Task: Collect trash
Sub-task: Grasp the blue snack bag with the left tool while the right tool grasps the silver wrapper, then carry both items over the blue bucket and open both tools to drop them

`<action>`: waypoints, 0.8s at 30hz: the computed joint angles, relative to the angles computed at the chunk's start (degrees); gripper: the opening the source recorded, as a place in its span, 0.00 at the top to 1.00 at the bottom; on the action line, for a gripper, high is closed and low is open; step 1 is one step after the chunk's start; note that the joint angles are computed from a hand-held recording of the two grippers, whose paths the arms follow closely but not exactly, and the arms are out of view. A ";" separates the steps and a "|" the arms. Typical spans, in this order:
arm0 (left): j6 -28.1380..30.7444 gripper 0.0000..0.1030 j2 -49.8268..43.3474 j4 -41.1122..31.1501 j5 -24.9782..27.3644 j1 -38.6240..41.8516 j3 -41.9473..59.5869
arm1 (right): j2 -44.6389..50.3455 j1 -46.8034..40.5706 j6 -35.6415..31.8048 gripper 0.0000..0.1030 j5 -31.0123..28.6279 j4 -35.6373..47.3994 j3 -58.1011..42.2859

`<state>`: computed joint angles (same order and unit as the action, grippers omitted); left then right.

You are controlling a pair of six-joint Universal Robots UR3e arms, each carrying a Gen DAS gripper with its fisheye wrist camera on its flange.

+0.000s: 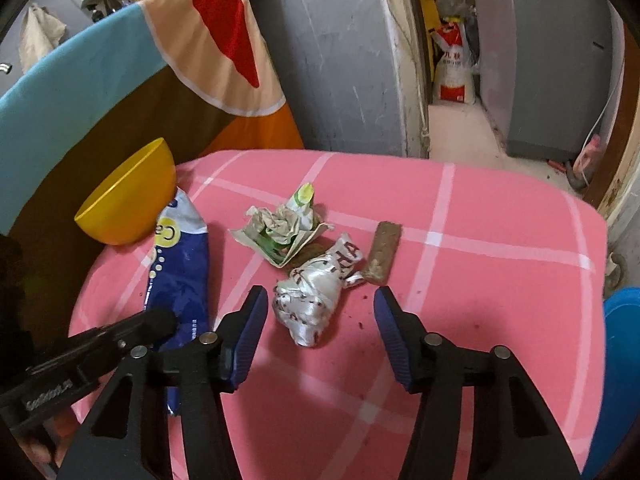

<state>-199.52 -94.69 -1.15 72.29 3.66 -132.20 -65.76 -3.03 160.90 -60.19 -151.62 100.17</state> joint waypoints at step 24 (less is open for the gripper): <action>-3.58 1.00 1.10 17.37 2.92 -7.98 -1.59 | -28.02 -16.64 -7.34 0.71 16.27 -15.38 31.62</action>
<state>-203.09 -93.59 16.22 75.22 -4.31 -133.79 -93.78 -19.67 153.56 -43.92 -167.00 131.79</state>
